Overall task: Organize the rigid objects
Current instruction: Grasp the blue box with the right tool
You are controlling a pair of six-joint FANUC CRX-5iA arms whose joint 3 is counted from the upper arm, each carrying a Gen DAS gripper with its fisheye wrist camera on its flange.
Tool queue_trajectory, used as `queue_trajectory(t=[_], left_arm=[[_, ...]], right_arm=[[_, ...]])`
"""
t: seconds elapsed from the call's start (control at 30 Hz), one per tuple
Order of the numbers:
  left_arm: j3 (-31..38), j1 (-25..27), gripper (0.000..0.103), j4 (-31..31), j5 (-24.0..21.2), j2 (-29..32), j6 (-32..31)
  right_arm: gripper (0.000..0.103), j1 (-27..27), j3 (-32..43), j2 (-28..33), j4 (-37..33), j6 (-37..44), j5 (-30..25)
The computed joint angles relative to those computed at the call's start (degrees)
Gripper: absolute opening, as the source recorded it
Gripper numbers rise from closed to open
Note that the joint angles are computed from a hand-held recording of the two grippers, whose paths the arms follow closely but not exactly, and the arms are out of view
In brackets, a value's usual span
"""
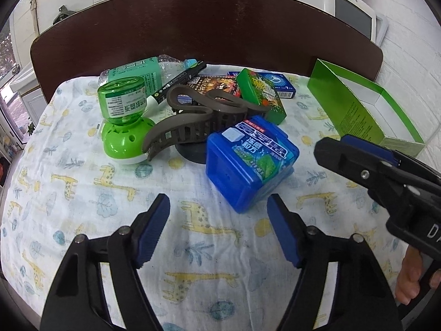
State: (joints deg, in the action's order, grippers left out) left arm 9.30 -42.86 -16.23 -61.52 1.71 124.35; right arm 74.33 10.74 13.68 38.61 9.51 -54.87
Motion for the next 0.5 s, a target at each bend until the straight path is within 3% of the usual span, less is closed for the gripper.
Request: queue_trajectory(t=[0.4,0.47,0.5], left_arm=[[-0.7,3.4,0.063,7.9,3.5,1.5,-8.5],[-1.6,4.3,0.057,10.7,5.1,1.5,-11.2],[-2.6,5.0,0.048,13.2,6.4,1.3,-13.2]], right_arm=[[0.054,-4.8,6.6,3.8,-14.7,12.5,7.2],[0.054,-5.3,7.9,4.5,-16.9,14.2,7.5],[0.054,-5.6,8.6,4.8,-18.0,15.0,7.5]])
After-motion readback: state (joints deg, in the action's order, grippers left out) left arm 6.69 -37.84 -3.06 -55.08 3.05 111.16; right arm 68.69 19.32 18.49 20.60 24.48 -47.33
